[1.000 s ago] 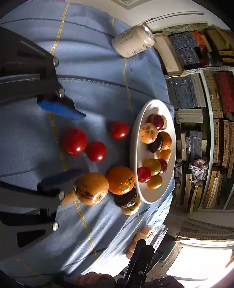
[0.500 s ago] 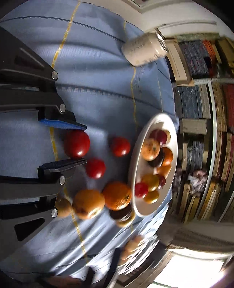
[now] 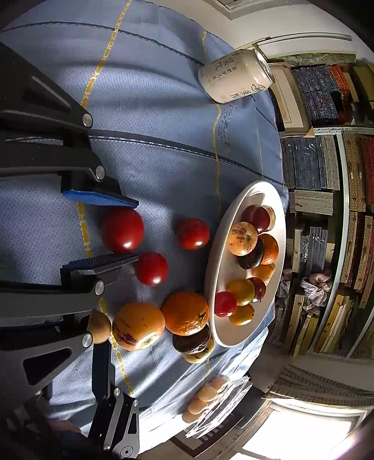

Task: Organize fruits
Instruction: 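Grasp a red tomato with the left tool while the right tool grasps a tan round fruit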

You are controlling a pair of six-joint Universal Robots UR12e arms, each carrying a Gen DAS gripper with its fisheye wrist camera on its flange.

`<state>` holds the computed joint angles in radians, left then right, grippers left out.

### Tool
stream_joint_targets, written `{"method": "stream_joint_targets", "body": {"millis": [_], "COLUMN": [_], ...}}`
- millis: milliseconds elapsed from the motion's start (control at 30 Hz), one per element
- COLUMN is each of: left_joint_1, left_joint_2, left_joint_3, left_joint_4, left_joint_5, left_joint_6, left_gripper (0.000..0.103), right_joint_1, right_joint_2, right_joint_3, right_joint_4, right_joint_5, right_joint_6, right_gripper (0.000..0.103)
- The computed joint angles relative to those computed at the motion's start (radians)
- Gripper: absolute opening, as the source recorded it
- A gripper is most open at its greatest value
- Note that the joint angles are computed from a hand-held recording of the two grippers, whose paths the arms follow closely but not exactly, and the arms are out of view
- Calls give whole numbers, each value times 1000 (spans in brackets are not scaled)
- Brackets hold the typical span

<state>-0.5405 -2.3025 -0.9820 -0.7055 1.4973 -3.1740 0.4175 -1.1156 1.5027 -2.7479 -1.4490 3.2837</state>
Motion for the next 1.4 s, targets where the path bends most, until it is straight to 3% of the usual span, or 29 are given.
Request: {"method": "stream_joint_targets", "body": {"millis": [67,400,433,467,500,600,633,667,767,800,1067,1233,1400], "left_joint_1": [0,1,1,1,1,1,1,2,2,3,10,11,12], "left_joint_2": [0,-2,-2,-1,-1,-1,-2,-2,-1,-1,-4,-3,-3], "left_joint_3": [0,3,2,0,-1,2,2,2,2,2,6,4,3], "left_joint_4": [-1,-4,-2,5,5,-3,-4,-5,-6,-7,-19,-16,-16], "left_joint_5": [-2,-13,-12,-13,-15,-19,-21,-22,-23,-24,-55,-64,-64], "left_joint_6": [-2,-11,-11,-11,-8,-5,-8,-8,-10,-11,-27,-32,-31], "left_gripper": [31,31,31,31,31,31,31,31,31,31,32,32,32], "right_joint_1": [0,-13,-14,-13,-12,-13,-12,-13,-8,-5,31,35,24], "right_joint_2": [8,2,-2,-7,-10,-3,2,6,9,11,57,76,70], "right_joint_3": [-16,0,5,11,13,-5,-8,-14,-11,-14,-103,-136,-121], "right_joint_4": [24,-26,-35,-45,-47,17,15,27,-20,-25,71,107,82], "right_joint_5": [-5,63,72,74,67,74,70,83,77,72,39,23,54], "right_joint_6": [3,14,10,3,-5,-19,-3,-3,-4,-11,-102,-96,-93], "right_gripper": [26,23,19,6,3,5,13,29,51,52,53,29,28]}}
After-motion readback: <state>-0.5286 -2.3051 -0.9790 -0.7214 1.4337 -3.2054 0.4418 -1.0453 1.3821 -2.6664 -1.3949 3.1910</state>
